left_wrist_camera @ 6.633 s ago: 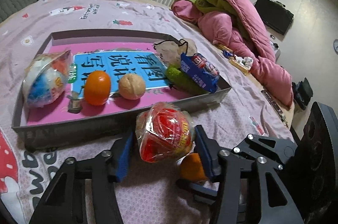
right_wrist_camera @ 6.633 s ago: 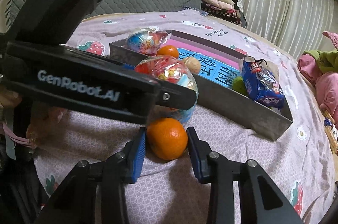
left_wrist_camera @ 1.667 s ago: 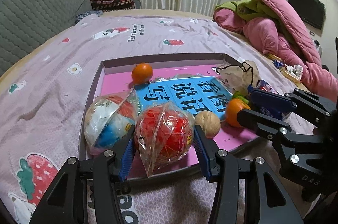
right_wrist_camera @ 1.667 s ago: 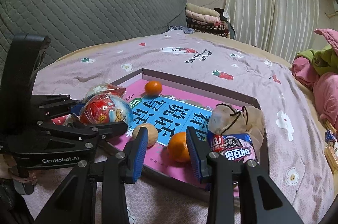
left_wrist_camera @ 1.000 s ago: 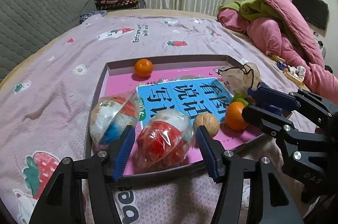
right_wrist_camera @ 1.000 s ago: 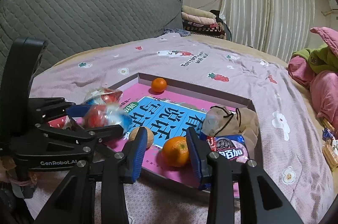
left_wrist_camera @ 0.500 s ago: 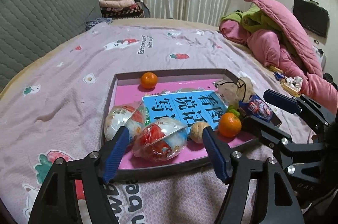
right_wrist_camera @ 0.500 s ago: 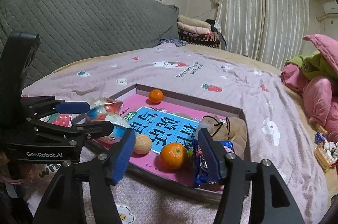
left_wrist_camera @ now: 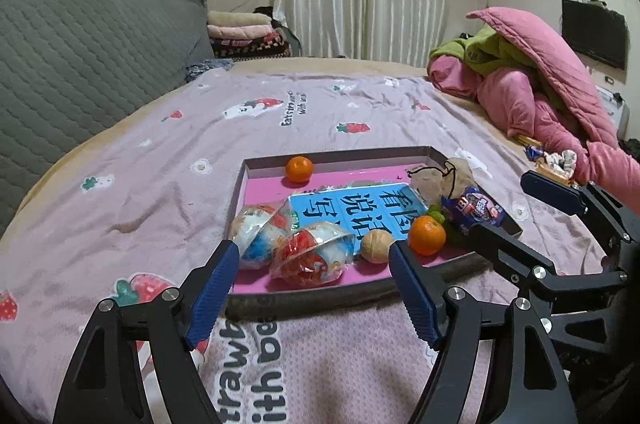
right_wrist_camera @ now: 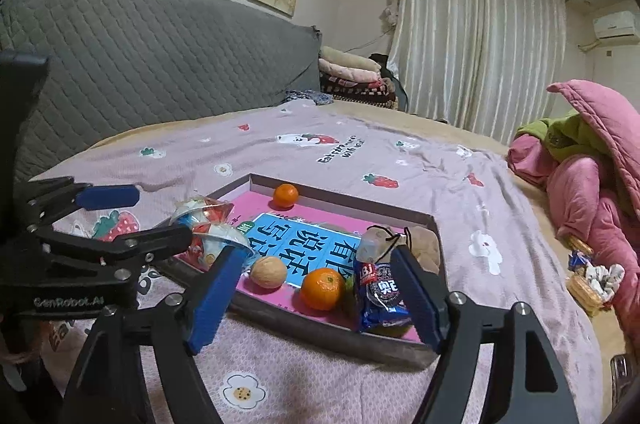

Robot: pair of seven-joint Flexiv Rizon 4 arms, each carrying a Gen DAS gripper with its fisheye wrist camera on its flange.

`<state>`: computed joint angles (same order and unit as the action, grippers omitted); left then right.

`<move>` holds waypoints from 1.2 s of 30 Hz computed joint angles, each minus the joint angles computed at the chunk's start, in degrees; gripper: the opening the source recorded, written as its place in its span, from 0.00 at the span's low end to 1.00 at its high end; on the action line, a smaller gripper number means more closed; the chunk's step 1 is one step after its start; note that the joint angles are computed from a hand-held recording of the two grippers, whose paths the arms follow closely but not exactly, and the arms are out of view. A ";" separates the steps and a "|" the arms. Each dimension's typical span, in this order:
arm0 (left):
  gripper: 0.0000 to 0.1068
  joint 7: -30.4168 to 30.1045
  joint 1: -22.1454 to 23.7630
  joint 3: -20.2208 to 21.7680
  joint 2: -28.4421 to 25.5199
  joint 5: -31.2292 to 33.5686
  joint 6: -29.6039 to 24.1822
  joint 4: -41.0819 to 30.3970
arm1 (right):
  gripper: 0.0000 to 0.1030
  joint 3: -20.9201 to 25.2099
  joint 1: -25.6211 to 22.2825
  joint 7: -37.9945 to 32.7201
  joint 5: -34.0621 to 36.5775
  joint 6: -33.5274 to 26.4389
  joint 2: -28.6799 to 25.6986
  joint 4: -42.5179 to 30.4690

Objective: Organize objects
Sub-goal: 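Withdraw both open tools away from the tray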

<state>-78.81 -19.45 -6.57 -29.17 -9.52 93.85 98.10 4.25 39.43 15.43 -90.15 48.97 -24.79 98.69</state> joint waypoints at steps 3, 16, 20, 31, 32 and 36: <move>0.74 -1.36 -0.95 1.39 0.99 -0.11 0.76 1.20 | 0.77 0.15 0.37 1.03 0.24 -1.29 0.46 0.24; 0.74 -4.26 -3.20 4.47 4.81 0.80 1.52 4.95 | 0.87 1.60 2.86 5.10 1.31 -8.67 2.13 1.40; 0.74 -5.37 -4.57 6.36 5.43 1.92 1.41 5.53 | 0.87 2.28 3.99 4.26 3.40 -11.72 2.07 1.37; 0.74 -5.90 -2.08 3.85 7.18 3.42 1.59 8.49 | 0.87 3.02 5.64 5.42 5.45 -15.34 2.49 2.27; 0.74 -5.66 -1.91 3.59 7.27 3.42 1.74 8.71 | 0.87 3.08 5.75 5.48 5.49 -15.59 2.54 2.45; 0.74 -5.13 -1.51 3.08 7.80 3.30 2.50 9.96 | 0.87 3.46 6.49 4.85 7.09 -17.51 2.38 2.53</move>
